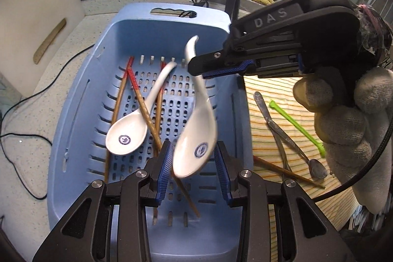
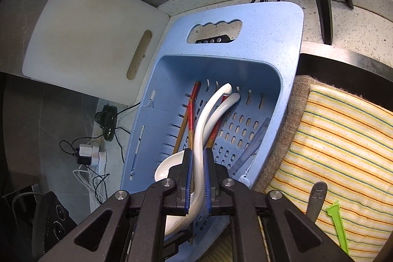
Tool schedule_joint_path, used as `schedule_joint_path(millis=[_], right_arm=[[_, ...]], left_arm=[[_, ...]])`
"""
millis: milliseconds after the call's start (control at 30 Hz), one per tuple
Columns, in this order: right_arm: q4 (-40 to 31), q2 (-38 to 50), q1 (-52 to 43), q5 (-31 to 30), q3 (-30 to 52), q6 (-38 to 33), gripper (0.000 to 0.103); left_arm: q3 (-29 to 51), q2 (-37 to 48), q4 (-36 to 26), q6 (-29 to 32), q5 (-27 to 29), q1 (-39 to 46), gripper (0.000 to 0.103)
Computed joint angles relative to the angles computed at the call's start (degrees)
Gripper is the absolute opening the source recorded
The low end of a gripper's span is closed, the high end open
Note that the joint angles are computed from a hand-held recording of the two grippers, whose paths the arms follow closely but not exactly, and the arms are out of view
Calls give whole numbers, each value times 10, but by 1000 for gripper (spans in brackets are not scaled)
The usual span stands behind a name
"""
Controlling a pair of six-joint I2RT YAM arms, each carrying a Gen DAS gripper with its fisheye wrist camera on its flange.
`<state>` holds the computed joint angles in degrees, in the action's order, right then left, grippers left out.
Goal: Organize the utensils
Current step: 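Carry the white spoon into the blue basket and open the right tool, then withdraw the right tool from the basket back over the towel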
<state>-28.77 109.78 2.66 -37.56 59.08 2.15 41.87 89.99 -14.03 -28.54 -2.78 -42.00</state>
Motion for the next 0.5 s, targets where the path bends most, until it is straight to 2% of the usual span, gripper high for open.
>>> schedule_joint_path(millis=[267, 500], right_arm=[[-12, -32, -6, -7, -10, -17, 10], [-55, -80, -30, -23, -24, -55, 10]], left_arm=[[-8, -39, -18, -12, -13, 1, 33], [-20, -88, -39, -41, -39, -21, 33]])
